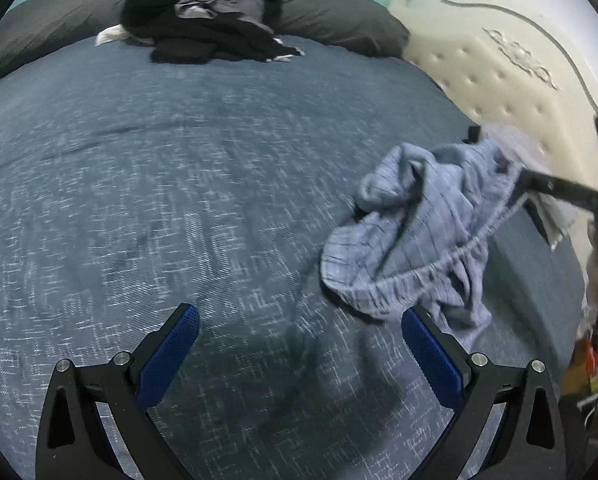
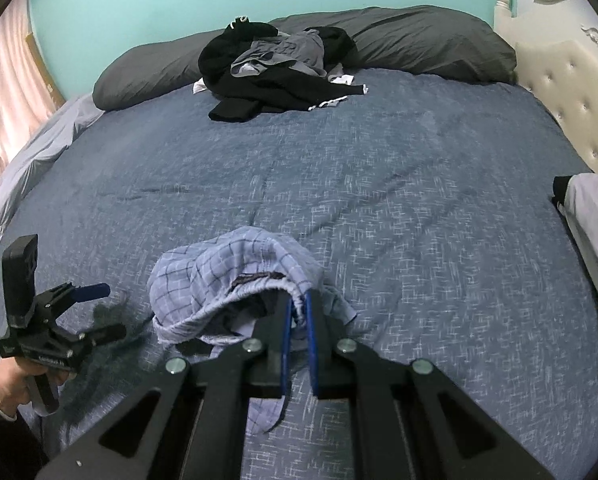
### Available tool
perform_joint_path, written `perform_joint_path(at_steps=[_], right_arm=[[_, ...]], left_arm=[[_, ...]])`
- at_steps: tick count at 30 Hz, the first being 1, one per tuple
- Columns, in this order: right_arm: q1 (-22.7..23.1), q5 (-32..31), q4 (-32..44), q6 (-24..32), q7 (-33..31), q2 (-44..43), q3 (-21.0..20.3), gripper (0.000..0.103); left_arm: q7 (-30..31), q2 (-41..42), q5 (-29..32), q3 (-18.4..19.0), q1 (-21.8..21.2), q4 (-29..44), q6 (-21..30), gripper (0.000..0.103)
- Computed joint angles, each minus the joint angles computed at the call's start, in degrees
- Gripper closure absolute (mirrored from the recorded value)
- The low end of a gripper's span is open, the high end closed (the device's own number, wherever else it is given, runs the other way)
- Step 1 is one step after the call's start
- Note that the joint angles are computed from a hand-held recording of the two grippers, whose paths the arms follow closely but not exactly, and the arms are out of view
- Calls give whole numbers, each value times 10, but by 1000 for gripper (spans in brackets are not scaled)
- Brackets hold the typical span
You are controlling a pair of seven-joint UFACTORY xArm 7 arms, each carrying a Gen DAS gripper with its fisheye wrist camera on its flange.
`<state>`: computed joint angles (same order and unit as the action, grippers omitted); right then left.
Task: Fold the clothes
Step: 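Lift the boxers by the waistband with the right gripper, then grasp the waistband with the left gripper while the right gripper holds it up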
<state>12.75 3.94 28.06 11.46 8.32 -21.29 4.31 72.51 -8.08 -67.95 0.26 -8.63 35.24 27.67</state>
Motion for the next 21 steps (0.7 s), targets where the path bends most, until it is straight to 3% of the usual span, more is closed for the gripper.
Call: perform_joint_path(at_steps=[5, 14, 16, 21], right_arm=[[13, 19, 3, -3, -4, 7, -11, 96], [23, 39, 3, -2, -20, 6, -20, 96], [26, 43, 2, -3, -24, 5, -21, 96], [32, 54, -1, -5, -36, 5, -28, 96]], left_arm=[[-8, 14, 12, -18, -18, 1, -29, 0], [-50, 65, 25, -40, -25, 35, -35, 1], [-52, 74, 22, -44, -24, 42, -35, 7], [-60, 77, 42, -57, -27, 43, -60, 39]])
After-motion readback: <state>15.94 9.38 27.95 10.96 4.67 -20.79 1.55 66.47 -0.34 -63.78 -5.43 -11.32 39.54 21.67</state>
